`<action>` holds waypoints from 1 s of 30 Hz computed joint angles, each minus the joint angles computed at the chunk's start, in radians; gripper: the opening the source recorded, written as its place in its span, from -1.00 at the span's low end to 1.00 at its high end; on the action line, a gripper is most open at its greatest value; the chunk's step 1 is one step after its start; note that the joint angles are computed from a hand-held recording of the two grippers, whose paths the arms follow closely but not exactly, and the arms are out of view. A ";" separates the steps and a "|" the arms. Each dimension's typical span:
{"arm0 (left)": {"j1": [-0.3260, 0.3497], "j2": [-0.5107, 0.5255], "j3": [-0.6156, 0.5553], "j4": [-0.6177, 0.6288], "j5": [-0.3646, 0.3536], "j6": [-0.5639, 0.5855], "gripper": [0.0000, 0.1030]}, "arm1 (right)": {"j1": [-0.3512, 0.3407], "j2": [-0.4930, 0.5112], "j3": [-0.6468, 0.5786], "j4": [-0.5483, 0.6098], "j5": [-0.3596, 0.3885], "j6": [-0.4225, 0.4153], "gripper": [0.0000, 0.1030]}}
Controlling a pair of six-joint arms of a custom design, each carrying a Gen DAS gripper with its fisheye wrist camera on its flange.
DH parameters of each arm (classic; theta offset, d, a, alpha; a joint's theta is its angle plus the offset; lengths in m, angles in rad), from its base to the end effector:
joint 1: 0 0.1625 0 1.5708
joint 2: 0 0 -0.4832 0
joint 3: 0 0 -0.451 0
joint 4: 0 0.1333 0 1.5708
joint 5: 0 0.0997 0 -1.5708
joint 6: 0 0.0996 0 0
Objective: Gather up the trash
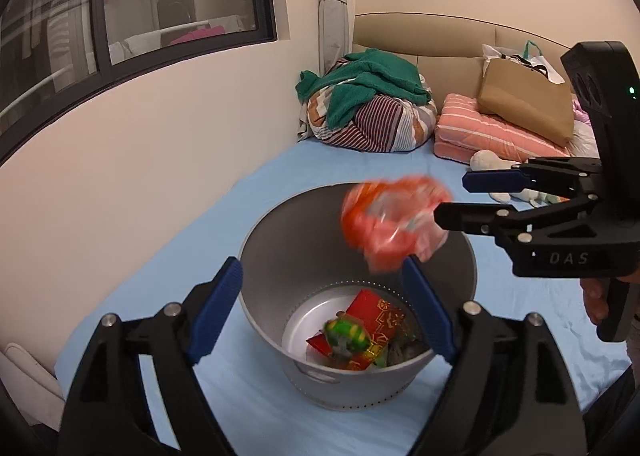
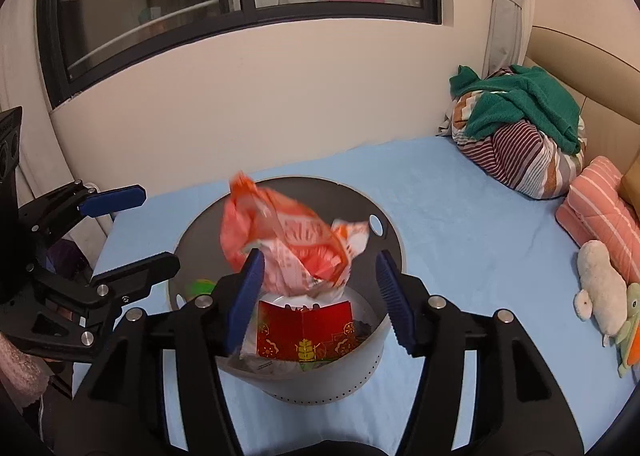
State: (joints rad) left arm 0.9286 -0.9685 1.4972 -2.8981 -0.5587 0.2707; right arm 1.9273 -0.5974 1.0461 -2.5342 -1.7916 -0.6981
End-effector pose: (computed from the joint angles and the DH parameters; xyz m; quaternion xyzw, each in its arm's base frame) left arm -0.2872 -0.7475 0.3678 0.1860 0.8064 -0.4167 0.3761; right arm 0.4327 -0.8424 0.2031 0.4594 -0.8447 0.2312 0.1480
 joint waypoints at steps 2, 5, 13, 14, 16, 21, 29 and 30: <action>0.004 0.000 0.001 0.001 0.001 -0.005 0.58 | -0.001 0.005 -0.004 0.007 -0.010 0.003 0.09; 0.003 -0.005 0.010 0.005 0.006 -0.009 0.58 | -0.007 0.003 -0.001 0.008 -0.016 0.015 0.09; -0.008 -0.009 0.025 0.004 0.035 -0.012 0.58 | -0.011 -0.022 0.035 -0.003 -0.021 0.037 0.09; -0.009 -0.008 0.027 0.006 0.042 -0.018 0.58 | -0.011 -0.030 0.050 -0.013 -0.023 0.036 0.09; -0.012 -0.007 0.027 0.028 0.051 -0.044 0.58 | -0.011 -0.043 0.074 -0.034 -0.033 0.033 0.09; -0.017 -0.003 0.024 0.065 0.049 -0.101 0.58 | -0.019 -0.087 0.151 -0.115 -0.051 0.045 0.20; -0.041 0.023 0.028 0.054 0.007 -0.077 0.58 | -0.053 -0.173 0.276 -0.257 -0.100 0.113 0.26; -0.045 0.029 0.027 0.051 -0.004 -0.068 0.58 | -0.058 -0.187 0.293 -0.280 -0.113 0.119 0.26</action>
State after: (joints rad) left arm 0.8832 -0.9392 1.5239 -2.8469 -0.5629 0.2031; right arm 1.8696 -0.7841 1.3395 -2.8144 -1.9045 -0.5787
